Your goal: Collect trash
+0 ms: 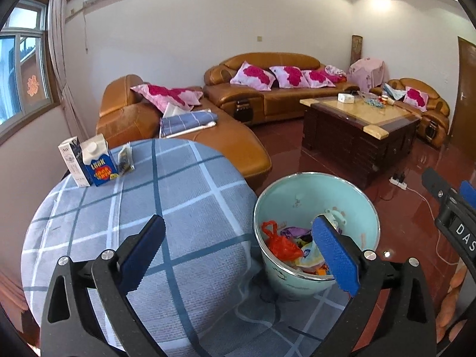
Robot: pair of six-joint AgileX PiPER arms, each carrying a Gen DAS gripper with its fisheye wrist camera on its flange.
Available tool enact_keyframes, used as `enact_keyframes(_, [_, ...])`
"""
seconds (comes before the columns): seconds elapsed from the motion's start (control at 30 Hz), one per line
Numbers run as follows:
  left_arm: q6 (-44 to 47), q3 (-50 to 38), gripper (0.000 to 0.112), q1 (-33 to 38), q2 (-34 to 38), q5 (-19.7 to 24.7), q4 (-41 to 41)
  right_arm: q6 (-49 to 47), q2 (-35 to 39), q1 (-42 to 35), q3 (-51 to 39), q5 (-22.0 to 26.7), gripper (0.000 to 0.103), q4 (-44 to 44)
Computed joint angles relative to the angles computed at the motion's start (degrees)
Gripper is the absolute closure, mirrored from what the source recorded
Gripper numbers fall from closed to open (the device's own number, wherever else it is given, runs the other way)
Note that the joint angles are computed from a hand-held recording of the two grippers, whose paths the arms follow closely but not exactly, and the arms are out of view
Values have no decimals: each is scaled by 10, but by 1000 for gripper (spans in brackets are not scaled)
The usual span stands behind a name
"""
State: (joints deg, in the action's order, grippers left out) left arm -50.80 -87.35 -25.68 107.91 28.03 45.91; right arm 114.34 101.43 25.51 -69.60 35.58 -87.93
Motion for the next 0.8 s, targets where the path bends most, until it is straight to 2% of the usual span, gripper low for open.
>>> enact_keyframes(0.57, [-9,-4,15,-2,-2,3,3,-7,-2,-3,-1,-5,14,12])
enact_keyframes(0.8, [-37,5,15,-6,-6,-1,29,7,-7,1,6,0,14,-1])
